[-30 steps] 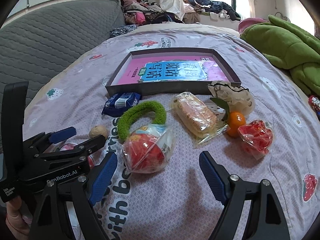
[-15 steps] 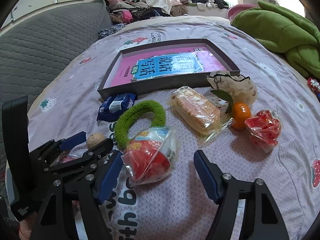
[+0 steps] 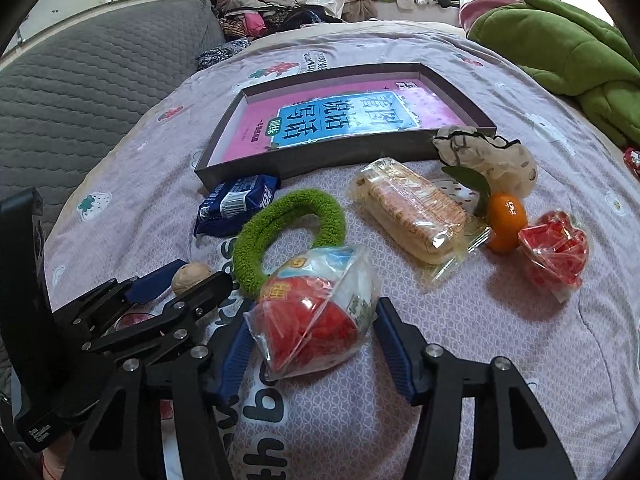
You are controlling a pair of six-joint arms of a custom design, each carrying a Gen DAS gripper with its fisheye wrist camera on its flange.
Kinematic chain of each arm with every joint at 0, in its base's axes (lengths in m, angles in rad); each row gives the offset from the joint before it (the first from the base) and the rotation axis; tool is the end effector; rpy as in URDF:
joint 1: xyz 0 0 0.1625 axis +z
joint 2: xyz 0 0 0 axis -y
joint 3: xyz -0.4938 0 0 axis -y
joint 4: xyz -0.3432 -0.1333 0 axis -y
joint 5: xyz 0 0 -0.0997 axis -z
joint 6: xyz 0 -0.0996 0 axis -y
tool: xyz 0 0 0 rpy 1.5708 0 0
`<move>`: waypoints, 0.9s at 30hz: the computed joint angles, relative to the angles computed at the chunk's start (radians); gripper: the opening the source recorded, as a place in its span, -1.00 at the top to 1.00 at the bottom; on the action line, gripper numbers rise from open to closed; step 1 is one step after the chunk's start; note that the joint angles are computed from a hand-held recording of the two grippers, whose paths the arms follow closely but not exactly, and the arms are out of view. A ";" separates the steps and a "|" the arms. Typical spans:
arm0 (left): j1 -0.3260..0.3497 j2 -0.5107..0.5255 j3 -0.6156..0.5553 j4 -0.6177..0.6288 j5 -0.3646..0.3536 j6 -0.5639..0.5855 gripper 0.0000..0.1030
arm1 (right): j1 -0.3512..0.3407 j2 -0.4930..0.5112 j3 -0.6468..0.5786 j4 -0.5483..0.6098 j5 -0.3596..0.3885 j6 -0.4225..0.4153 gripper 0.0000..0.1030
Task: Organize objects
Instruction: 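Close the left tool on the walnut while the right tool grasps the bagged red egg, then lift the walnut with the left tool while the right tool carries the egg to the pink tray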
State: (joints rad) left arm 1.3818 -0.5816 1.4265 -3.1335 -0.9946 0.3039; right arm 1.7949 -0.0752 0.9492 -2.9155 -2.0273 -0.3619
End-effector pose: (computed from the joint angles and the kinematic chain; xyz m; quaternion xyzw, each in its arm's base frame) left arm 0.0395 -0.7920 0.1798 0.1222 0.8949 -0.3209 0.2849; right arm 0.2743 -0.8011 -0.0981 0.2231 -0.9221 0.2115 0.2352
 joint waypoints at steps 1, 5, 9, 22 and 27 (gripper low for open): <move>-0.002 0.001 0.000 -0.002 0.002 0.004 0.11 | 0.000 0.001 0.000 -0.001 0.001 -0.002 -0.13; -0.004 0.001 0.005 -0.011 0.009 0.012 0.32 | -0.002 0.000 -0.001 0.001 0.005 -0.004 -0.13; -0.007 -0.001 0.010 -0.018 0.012 0.018 0.32 | -0.003 -0.002 0.003 -0.003 0.008 -0.013 -0.12; -0.031 -0.017 0.061 -0.067 0.063 0.008 0.32 | -0.005 -0.025 0.057 -0.046 0.017 -0.045 -0.10; -0.047 -0.023 0.080 -0.097 0.092 0.011 0.32 | -0.007 -0.044 0.083 -0.069 0.025 -0.055 -0.09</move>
